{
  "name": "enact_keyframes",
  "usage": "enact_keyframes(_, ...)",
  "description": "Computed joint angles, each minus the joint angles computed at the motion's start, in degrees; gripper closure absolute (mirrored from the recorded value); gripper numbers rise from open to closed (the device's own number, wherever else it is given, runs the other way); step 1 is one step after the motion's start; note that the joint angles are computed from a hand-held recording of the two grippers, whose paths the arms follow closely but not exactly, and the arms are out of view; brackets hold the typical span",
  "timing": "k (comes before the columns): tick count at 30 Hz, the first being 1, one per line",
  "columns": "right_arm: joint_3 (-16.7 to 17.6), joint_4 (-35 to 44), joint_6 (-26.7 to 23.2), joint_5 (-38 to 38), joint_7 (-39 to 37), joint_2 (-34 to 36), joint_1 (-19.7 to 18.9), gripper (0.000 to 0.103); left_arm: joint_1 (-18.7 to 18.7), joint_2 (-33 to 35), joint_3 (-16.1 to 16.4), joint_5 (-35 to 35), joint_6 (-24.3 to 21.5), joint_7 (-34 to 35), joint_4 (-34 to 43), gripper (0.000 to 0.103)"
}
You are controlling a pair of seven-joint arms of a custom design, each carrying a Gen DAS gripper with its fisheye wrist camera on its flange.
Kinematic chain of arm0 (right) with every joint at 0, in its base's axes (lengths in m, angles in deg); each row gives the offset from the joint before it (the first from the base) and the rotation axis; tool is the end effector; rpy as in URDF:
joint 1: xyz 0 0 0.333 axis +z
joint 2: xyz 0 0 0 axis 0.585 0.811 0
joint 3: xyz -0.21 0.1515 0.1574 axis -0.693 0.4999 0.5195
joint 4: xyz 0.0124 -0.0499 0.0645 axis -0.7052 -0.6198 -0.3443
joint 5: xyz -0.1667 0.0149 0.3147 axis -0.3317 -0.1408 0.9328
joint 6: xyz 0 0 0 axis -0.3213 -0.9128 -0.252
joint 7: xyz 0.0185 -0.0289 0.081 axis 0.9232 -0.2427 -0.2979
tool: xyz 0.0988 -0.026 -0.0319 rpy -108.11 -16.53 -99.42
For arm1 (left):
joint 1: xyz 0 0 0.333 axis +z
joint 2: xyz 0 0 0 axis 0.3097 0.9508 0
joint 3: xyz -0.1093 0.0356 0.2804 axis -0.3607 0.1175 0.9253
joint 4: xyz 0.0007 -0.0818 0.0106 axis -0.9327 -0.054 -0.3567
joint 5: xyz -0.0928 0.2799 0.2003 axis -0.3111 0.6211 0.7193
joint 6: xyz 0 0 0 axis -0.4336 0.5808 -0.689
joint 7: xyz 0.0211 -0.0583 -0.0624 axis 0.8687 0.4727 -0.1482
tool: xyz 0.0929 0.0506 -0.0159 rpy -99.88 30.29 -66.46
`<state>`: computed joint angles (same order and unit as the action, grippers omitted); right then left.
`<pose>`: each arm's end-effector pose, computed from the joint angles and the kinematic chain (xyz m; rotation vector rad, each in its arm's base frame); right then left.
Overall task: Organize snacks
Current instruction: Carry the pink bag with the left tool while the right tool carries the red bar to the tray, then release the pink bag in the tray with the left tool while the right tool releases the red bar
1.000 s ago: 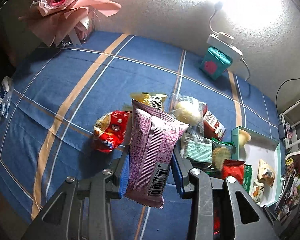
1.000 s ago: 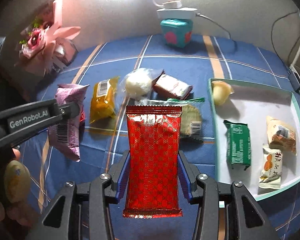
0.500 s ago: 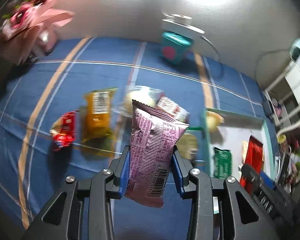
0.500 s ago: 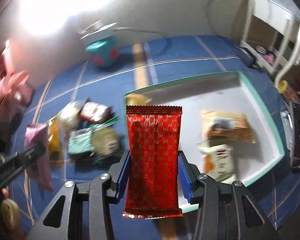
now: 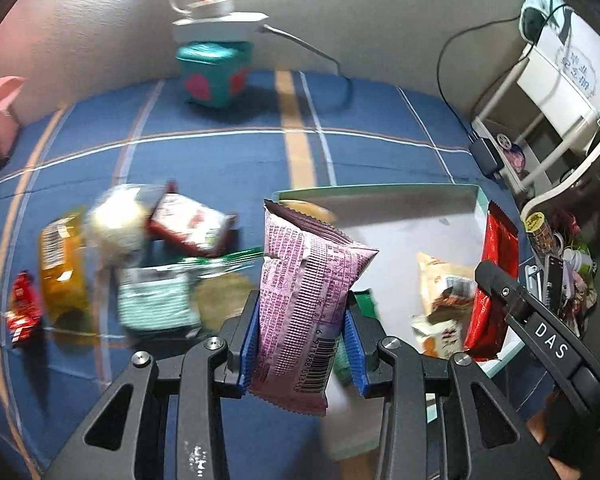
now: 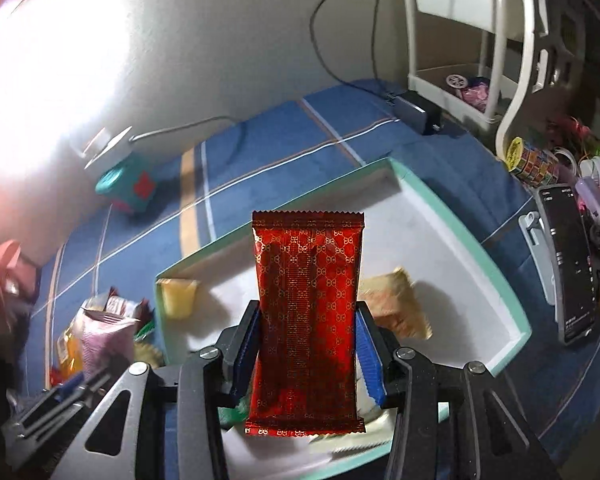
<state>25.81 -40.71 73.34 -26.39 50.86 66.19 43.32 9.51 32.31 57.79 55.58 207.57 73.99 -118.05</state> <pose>0.5990 0.1004 0.6111 -1.6939 2.0052 -0.3435 0.5777 -0.2041 0.6051 -2.2181 1.8703 -0.6255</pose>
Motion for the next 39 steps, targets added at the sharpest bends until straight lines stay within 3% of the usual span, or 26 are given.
enact_keyframes(10, -0.7, 5.2, 0.4, -0.8, 1.5, 4.8, -2.2, 0.055, -3.6, 14.5, -1.4, 2.8, -6.9, 1.0, 19.5, 0.063)
enact_keyframes(20, -0.4, 8.5, 0.3, -1.3, 2.4, 8.6, -3.8, 0.055, -6.4, 23.4, -0.9, 4.1, -11.2, 1.7, 31.7, 0.063)
enact_keyframes(24, 0.0, 9.0, 0.1, -0.3, 1.9, 9.3, -4.5, 0.054, -6.5, 23.7, -0.8, 3.7, -11.2, 1.5, 32.0, 0.057)
enact_keyframes(33, 0.3, 10.4, -3.1, 0.7, 1.1, 9.8, -4.8, 0.053, -5.6, 19.9, -0.7, 3.6, -10.3, 1.0, 27.3, 0.054)
enact_keyframes(39, 0.5, 11.9, -6.4, 0.5, 0.0, 10.2, -4.3, 0.044, -4.8, 16.1, -0.1, 5.2, -10.4, 0.0, 22.7, 0.045)
